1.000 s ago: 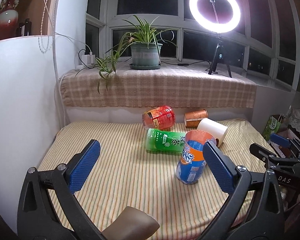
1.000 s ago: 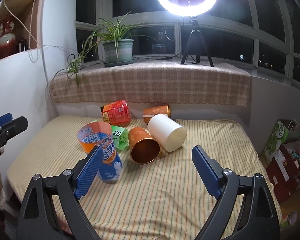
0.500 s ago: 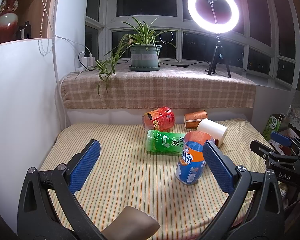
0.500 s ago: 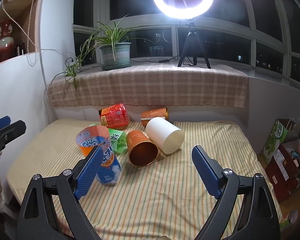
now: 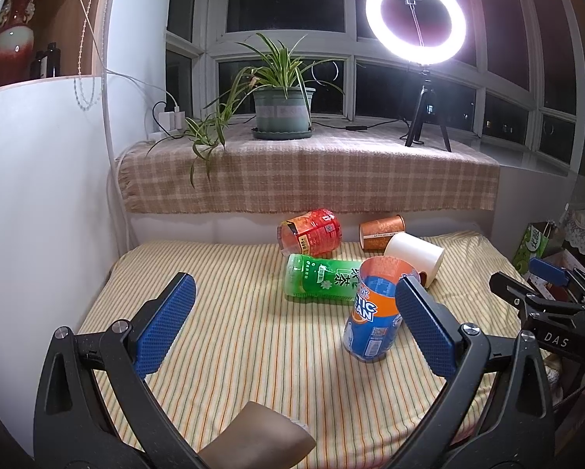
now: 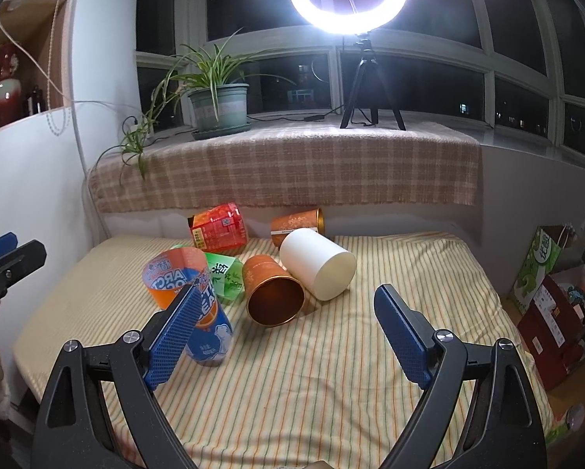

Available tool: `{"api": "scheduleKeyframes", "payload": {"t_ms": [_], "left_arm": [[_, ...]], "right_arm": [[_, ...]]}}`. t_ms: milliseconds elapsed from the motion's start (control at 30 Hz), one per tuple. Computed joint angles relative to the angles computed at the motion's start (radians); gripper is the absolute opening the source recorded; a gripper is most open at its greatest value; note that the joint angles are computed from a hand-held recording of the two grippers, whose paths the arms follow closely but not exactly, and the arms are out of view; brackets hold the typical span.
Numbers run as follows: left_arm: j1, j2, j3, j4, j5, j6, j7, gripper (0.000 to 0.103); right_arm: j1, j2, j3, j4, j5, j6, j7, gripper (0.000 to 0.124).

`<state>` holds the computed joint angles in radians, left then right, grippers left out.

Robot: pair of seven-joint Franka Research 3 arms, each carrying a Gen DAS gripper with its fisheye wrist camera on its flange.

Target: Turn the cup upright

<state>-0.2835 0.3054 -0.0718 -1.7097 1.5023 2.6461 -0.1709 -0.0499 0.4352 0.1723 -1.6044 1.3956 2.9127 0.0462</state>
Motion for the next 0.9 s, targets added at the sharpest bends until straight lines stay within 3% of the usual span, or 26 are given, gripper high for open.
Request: {"api": "scheduleKeyframes", "payload": {"t_ms": [900], "left_arm": [[-0.002,0.003,0.001,0.004,-0.004,-0.002,0.007,0.103]], "right_arm": [[-0.003,0.008,0.006,0.002,-0.041,0.008,0.046,0.09]]}}
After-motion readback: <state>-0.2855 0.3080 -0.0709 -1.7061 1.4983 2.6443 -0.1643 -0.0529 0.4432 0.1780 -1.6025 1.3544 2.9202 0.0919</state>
